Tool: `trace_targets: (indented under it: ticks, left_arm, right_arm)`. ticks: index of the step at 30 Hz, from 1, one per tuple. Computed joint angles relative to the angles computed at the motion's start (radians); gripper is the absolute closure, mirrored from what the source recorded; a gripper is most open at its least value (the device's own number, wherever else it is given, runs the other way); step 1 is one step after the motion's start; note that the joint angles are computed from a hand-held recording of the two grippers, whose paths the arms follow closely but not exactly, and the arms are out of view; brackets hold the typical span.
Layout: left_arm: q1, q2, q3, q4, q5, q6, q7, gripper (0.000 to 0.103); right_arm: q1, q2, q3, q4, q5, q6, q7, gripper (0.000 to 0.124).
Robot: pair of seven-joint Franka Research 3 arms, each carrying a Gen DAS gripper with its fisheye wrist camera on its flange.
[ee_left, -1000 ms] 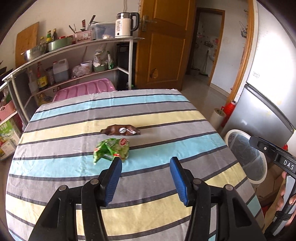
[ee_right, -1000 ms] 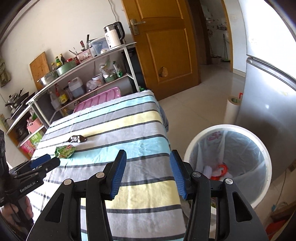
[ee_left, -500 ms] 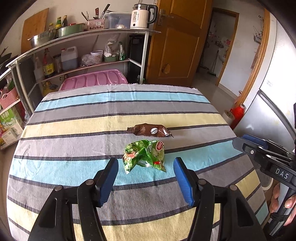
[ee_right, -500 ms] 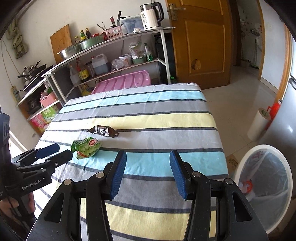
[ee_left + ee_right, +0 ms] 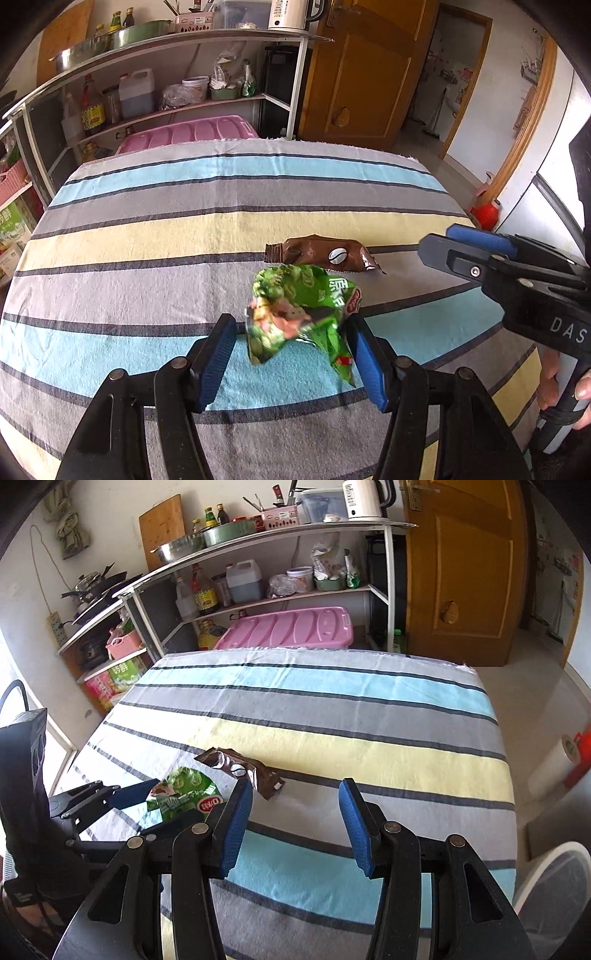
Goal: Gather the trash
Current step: 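Grasp the green candy packet with the left tool while the right tool grasps the brown chocolate wrapper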
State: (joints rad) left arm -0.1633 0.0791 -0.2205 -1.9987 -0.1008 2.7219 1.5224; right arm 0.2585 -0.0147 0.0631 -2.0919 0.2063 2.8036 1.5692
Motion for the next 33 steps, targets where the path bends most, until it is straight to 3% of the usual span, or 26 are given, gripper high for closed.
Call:
trace_targets:
  ticks: [8,12,19,20,22,24,26,28,31,33]
  left_arm:
    - [0.013,0.002,0.0,-0.002,-0.016,0.002,0.024,0.069]
    - [0.026,-0.049,-0.002,-0.052,-0.152,0.039,0.109,0.068]
    - [0.021,-0.08,0.037,-0.06,-0.134,0.025,0.084,0.067]
    - [0.021,-0.082,0.039,-0.06,-0.169,0.024,0.102,0.065]
    - [0.021,-0.085,0.043,-0.061,-0.262,0.022,0.158,0.05]
    - [0.02,-0.085,0.045,-0.056,-0.351,0.018,0.219,0.048]
    - [0.02,-0.08,0.045,-0.048,-0.36,0.017,0.218,0.046]
    - [0.021,-0.068,0.044,-0.03,-0.331,0.012,0.19,0.043]
    - [0.026,-0.043,0.034,0.009,-0.399,-0.015,0.228,0.043]
    - [0.025,-0.018,0.032,0.038,-0.328,-0.027,0.161,0.043]
  right_arm:
    - [0.003,0.102,0.017,0.113,0.18,-0.043,-0.193,0.074]
    - [0.013,0.135,0.016,0.156,0.161,-0.073,-0.23,0.074]
    - [0.017,0.187,0.017,0.219,0.143,-0.122,-0.268,0.074]
    - [0.02,0.192,0.017,0.225,0.135,-0.128,-0.27,0.074]
    - [0.03,0.205,0.012,0.239,0.1,-0.143,-0.262,0.074]
    - [0.043,0.214,0.002,0.243,0.05,-0.147,-0.233,0.074]
    - [0.038,0.221,0.006,0.249,0.054,-0.155,-0.241,0.075]
    - [0.033,0.227,0.011,0.252,0.07,-0.156,-0.252,0.084]
    - [0.04,0.224,0.003,0.247,0.038,-0.148,-0.243,0.097]
    - [0.036,0.222,0.007,0.247,0.047,-0.152,-0.25,0.103]
